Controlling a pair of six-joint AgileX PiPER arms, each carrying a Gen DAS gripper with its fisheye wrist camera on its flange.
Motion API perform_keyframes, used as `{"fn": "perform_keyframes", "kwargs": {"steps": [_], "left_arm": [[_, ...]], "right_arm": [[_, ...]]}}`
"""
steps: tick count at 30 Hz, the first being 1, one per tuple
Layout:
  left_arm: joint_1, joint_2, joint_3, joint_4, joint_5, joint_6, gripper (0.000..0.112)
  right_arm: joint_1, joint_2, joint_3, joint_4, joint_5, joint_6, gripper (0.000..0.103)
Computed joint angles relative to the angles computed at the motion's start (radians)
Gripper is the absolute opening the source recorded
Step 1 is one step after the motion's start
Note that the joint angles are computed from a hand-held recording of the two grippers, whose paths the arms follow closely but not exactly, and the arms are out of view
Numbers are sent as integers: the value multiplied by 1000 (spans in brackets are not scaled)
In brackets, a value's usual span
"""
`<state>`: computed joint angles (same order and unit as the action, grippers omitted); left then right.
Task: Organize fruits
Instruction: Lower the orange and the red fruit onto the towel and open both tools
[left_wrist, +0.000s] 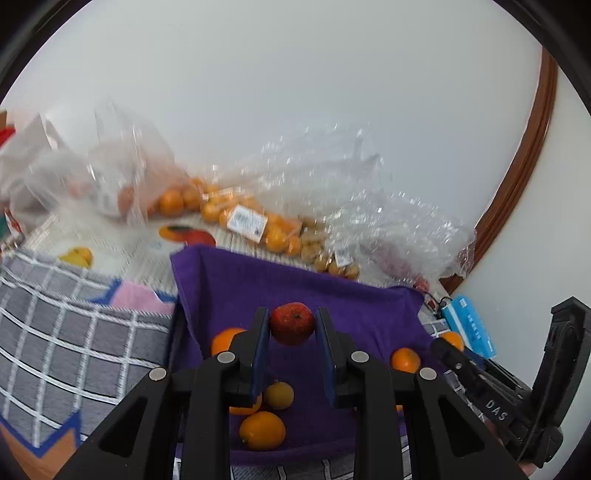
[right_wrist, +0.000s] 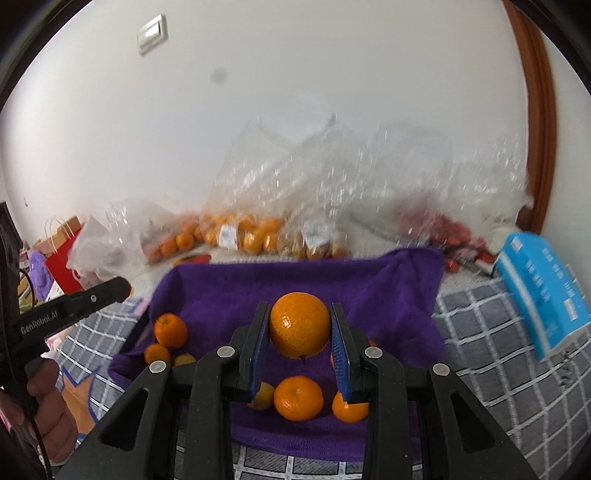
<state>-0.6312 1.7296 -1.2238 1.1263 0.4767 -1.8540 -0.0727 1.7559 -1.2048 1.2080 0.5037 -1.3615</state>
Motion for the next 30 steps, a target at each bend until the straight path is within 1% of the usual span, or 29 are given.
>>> {"fn": "perform_keyframes", "kwargs": {"steps": [1,3,5,7,9,10,12,14,16,18,20,23,25,27,30], "left_arm": [[7,11,5,4,-21,-13,24],[26,36,4,-46,-61,15,24],[43,48,14,-32,-109,-12,24],[54,57,19,-31,-136,-24,24],[63,62,29,-6,-163,-61,24],[65,68,25,-21,-167,-47,24],[70,77,21,-39,-184,-30,24],[66,82,16,-46,-183,-20,24],[52,97,3,-30,-156,-23,24],[46,115,-18,-71,-136,28,24],[46,120,-22,-88,-137,46,24],[41,120,-21,-68,-129,29,24],[46,123,-20,-70,-135,24,24],[55,128,-21,-103,-150,53,24],[55,135,-25,-90,-147,45,24]], "right_arm": [[4,14,-5,-5,-5,0,31],[8,50,-26,-18,-1,14,31],[13,84,-57,-65,10,72,31],[16,108,-71,-81,12,93,31],[25,119,-70,-86,-12,90,31],[28,124,-70,-92,-23,94,31],[18,140,-86,-97,7,112,31],[11,150,-97,-100,31,125,31],[12,151,-93,-83,27,101,31],[18,147,-79,-70,12,77,31],[26,150,-80,-86,12,88,31],[36,151,-76,-90,2,87,31],[33,151,-78,-91,9,93,31],[27,153,-83,-80,21,90,31],[28,161,-91,-90,20,102,32]]}}
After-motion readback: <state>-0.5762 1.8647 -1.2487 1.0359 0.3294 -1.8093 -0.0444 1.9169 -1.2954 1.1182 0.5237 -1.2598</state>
